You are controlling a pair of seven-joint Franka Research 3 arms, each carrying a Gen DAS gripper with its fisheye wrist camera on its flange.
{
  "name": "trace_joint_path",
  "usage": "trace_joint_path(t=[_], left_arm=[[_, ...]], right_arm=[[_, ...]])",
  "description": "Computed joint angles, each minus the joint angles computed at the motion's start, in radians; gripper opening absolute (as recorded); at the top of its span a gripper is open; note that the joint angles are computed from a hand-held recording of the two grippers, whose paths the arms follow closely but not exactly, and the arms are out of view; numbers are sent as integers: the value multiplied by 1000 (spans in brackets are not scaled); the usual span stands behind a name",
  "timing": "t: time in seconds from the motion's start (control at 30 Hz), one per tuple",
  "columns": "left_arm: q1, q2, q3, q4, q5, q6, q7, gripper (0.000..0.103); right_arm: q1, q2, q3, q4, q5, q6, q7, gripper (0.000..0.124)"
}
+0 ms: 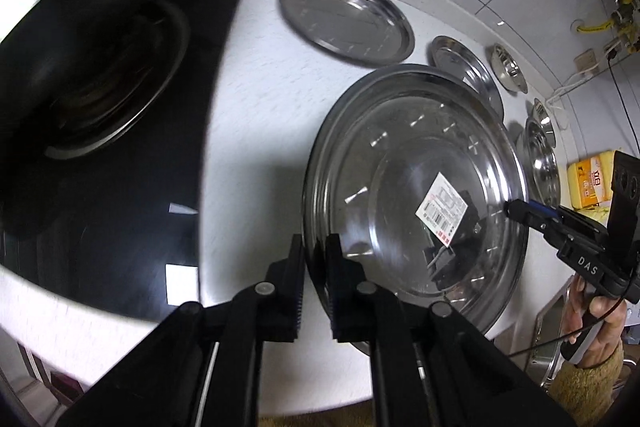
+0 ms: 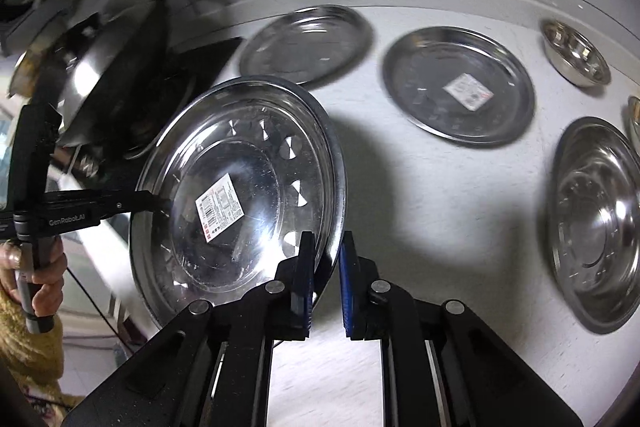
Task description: Organize plates and bowls
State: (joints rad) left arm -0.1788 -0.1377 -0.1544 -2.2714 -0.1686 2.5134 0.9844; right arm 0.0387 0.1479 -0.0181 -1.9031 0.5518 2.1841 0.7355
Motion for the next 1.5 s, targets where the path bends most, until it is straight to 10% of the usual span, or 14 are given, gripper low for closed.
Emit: trace_joint_path(t=[0.3, 0.83, 1.3, 1.5], left_arm=[[-36, -171, 19, -207, -28, -2, -51, 9], [-35, -118, 8, -249, 40, 78, -90, 10], [-18, -203, 8, -233, 195, 112, -83, 10], [-121, -147, 104, -149, -12, 181, 146, 31]], right_arm=[[31, -75, 8, -129, -14, -39, -63, 11], [72, -51, 20, -192, -106, 42, -16, 13], [58, -129, 3, -214, -11, 120, -33, 47], [40, -149, -15, -173, 59, 147, -51, 62]])
